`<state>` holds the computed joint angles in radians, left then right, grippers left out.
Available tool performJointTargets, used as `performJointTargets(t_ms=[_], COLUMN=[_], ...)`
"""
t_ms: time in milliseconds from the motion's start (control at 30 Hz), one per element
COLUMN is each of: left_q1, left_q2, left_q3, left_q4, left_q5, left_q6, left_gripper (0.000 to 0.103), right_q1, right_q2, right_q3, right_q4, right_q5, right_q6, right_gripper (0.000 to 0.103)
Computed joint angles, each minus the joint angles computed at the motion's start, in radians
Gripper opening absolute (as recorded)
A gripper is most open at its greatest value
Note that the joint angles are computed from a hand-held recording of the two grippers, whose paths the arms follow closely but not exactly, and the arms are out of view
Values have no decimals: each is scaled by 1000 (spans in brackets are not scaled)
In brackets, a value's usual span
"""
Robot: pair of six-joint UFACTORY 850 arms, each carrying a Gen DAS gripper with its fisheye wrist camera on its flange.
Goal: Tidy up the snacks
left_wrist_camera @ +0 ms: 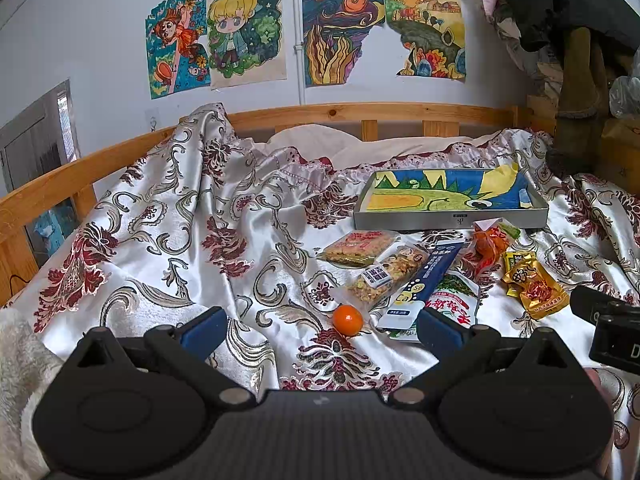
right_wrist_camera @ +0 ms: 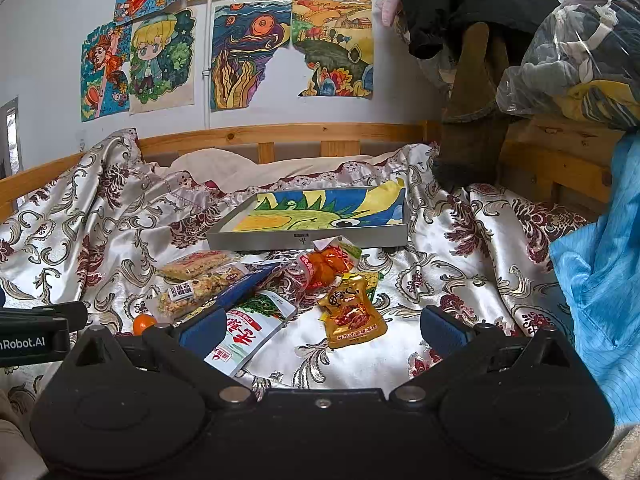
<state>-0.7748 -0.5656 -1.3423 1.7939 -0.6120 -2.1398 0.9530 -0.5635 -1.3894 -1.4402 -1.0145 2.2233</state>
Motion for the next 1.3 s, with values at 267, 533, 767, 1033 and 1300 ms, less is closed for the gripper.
performJointTargets(t_ms=[267,533,767,1033,1300], left_q1=[1,23,45,97,173], left_q2=[-1,-10,-30,-95,-181], left_q3=[-5,-51,-115,-252,-408], left_q4=[-20,-167,-318,-609,-1107], left_q5=[5,80,120,156,186], left_q6=[16,154,340,677,1147], left_gripper=[103,103,103,103,103], right_q1=[3,8,-16,-65,-130], right_q2=[-2,-3,21,15,-7], right_q3=[-5,-7,21,14,-25], right_q4=[3,-20,-72,-199,-216], right_q5=[-16,-61,-6,101,280], right_q6=[-13,-20,60,91,21], right_gripper=[102,102,102,102,102])
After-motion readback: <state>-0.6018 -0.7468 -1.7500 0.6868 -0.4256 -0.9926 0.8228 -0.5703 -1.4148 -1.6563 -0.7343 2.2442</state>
